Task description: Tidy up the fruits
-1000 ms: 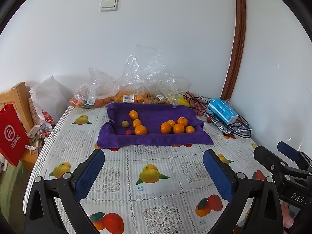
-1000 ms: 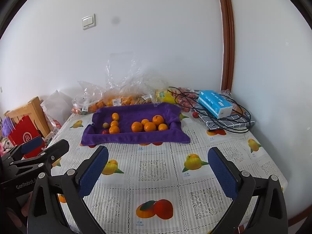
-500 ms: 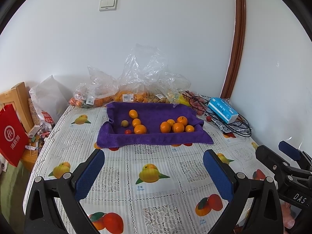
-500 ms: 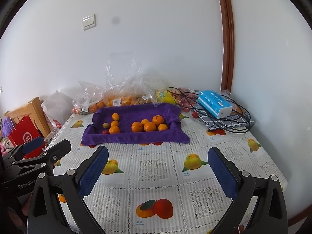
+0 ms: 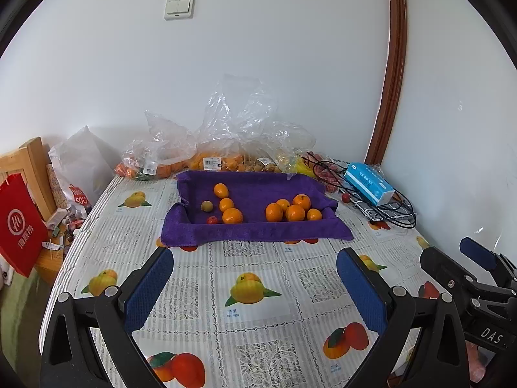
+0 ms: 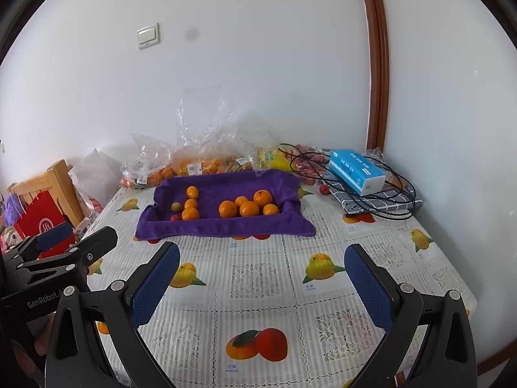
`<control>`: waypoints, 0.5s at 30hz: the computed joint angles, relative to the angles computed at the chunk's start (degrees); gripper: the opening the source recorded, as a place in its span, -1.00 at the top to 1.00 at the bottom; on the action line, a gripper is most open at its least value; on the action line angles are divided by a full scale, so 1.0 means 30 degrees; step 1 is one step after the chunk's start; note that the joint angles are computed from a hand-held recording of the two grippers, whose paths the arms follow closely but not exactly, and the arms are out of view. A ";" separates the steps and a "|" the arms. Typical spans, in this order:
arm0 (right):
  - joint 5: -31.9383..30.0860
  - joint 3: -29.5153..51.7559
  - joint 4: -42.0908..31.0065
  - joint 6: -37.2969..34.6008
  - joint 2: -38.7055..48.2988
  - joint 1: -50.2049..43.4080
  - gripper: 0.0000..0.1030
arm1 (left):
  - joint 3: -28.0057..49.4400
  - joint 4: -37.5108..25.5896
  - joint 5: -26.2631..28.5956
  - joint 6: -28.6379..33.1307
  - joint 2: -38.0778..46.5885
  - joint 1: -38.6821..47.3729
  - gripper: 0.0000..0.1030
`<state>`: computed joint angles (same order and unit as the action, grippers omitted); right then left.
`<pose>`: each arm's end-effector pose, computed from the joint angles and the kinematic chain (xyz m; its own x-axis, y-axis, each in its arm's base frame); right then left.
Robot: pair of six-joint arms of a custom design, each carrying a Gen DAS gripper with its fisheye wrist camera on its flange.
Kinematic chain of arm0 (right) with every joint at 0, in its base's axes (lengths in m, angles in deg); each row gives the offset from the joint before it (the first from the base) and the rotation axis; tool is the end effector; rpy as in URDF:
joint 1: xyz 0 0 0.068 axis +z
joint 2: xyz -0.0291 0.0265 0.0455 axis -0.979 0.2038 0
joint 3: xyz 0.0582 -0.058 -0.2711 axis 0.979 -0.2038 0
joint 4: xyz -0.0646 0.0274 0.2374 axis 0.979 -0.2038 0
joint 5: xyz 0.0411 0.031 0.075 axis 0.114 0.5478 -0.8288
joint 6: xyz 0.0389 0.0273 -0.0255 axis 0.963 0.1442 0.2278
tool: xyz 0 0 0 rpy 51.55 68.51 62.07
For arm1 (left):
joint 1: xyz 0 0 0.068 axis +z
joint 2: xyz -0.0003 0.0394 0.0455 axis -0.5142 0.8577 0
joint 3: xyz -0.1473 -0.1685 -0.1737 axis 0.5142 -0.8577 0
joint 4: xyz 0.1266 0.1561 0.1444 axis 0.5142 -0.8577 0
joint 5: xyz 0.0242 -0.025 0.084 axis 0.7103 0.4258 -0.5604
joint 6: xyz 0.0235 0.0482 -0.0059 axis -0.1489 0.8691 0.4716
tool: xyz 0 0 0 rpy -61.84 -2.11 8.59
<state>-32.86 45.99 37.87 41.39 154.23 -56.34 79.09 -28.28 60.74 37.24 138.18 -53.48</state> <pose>0.2368 0.0742 0.2283 -0.4472 0.2282 -0.8648 0.3339 0.9396 0.0753 0.3471 -0.1476 0.2400 -0.5172 0.1279 -0.8463 0.4161 0.9016 -0.1181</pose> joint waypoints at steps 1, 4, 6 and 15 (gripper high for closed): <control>0.0007 0.0006 0.0002 0.0018 0.0017 -0.0006 -0.96 | -0.0032 0.0010 0.0003 -0.0018 -0.0004 0.0022 -0.98; -0.0091 -0.0063 0.0063 0.0062 -0.0018 -0.0015 -0.96 | 0.0033 -0.0092 0.0151 -0.0011 0.0022 0.0107 -0.98; -0.0088 -0.0027 0.0089 0.0047 0.0086 0.0011 -0.96 | 0.0123 -0.0161 0.0186 0.0007 0.0081 0.0131 -0.98; -0.0097 -0.0117 0.0413 0.0028 0.0209 0.0082 -0.96 | 0.0065 -0.0060 0.0035 -0.0020 0.0131 0.0133 -0.98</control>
